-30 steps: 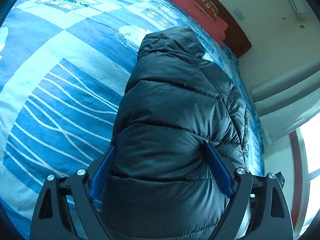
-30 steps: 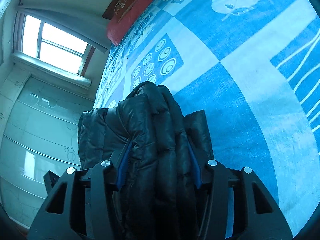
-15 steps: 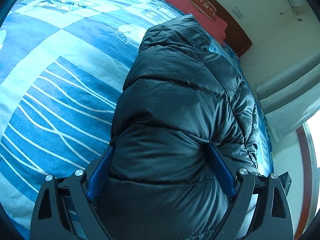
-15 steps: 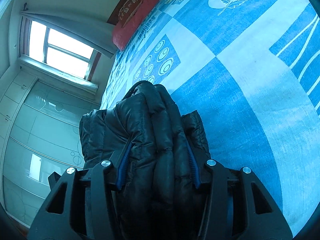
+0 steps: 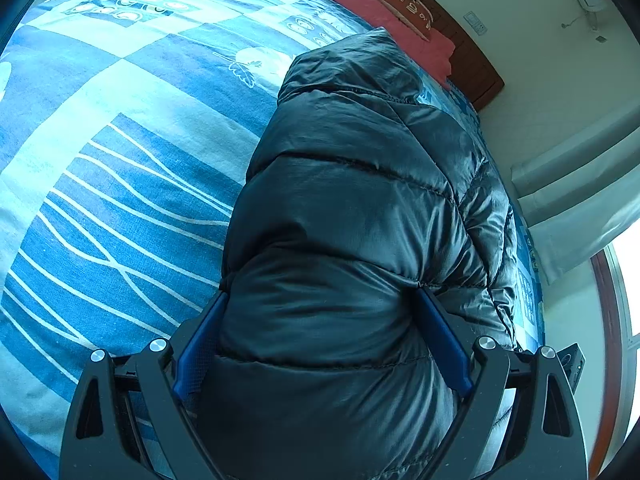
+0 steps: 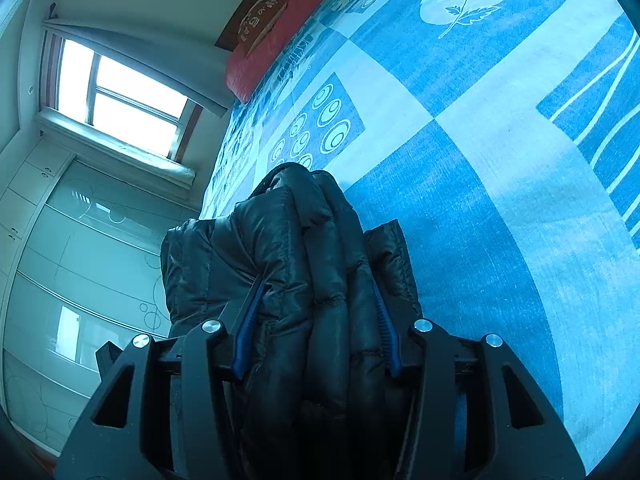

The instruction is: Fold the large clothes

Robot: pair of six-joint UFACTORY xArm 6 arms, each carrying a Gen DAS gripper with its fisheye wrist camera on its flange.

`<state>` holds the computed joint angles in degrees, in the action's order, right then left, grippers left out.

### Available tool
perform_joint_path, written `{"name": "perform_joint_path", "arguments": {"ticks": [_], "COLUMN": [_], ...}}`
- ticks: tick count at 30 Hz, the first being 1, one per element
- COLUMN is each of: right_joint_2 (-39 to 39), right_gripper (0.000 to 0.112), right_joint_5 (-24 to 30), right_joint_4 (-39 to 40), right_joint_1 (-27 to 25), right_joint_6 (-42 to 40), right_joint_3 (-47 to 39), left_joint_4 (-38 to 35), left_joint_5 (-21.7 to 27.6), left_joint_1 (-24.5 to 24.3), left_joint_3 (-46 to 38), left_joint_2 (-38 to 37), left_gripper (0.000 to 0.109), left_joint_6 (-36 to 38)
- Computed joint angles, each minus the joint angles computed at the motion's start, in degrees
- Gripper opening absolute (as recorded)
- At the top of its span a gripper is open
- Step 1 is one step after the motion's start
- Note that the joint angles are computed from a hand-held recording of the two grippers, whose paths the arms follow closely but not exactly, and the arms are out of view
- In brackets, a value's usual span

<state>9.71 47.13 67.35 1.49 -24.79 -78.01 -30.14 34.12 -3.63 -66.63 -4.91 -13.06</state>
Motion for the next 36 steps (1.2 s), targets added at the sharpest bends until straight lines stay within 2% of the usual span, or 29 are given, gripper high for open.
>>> {"name": "perform_joint_path", "arguments": {"ticks": [4, 6, 15, 20, 26, 29, 36], "right_joint_2": [-2.02, -3.79, -14.79, -22.96, -32.95, -38.36, -50.62], "right_gripper": [0.055, 0.063, 0.064, 0.064, 0.065, 0.072, 0.073], "right_joint_5": [-1.44, -3.23, -6.01, -7.30, -8.04, -8.64, -9.84], "right_joint_4": [-6.00, -10.18, -16.13, -20.50, -26.88, -32.04, -46.97], "right_joint_1": [0.54, 1.09, -0.30, -1.10, 0.53, 1.87, 6.50], "right_joint_6": [2.59, 3.97, 6.37, 8.95, 11.08, 13.75, 23.94], "right_joint_3": [0.20, 1.06, 9.31, 16.25, 24.23, 28.72, 37.64], "left_joint_4": [-1.46, -2.12, 4.09, 9.06, 17.77, 20.73, 30.31], "left_joint_5": [3.98, 5.32, 3.62, 3.23, 3.80, 5.11, 9.00], "left_joint_1": [1.17, 1.71, 1.49, 0.97, -1.28, -2.49, -6.10], "left_joint_3": [-2.41, -2.83, 1.83, 8.56, 15.78, 19.80, 25.61], "left_joint_2": [0.51, 0.22, -6.86, -14.44, -24.32, -29.81, -40.23], "left_gripper": [0.090, 0.090, 0.090, 0.090, 0.090, 0.090, 0.090], "left_joint_6": [0.62, 0.60, -1.40, -5.10, -10.60, -12.84, -18.99]}}
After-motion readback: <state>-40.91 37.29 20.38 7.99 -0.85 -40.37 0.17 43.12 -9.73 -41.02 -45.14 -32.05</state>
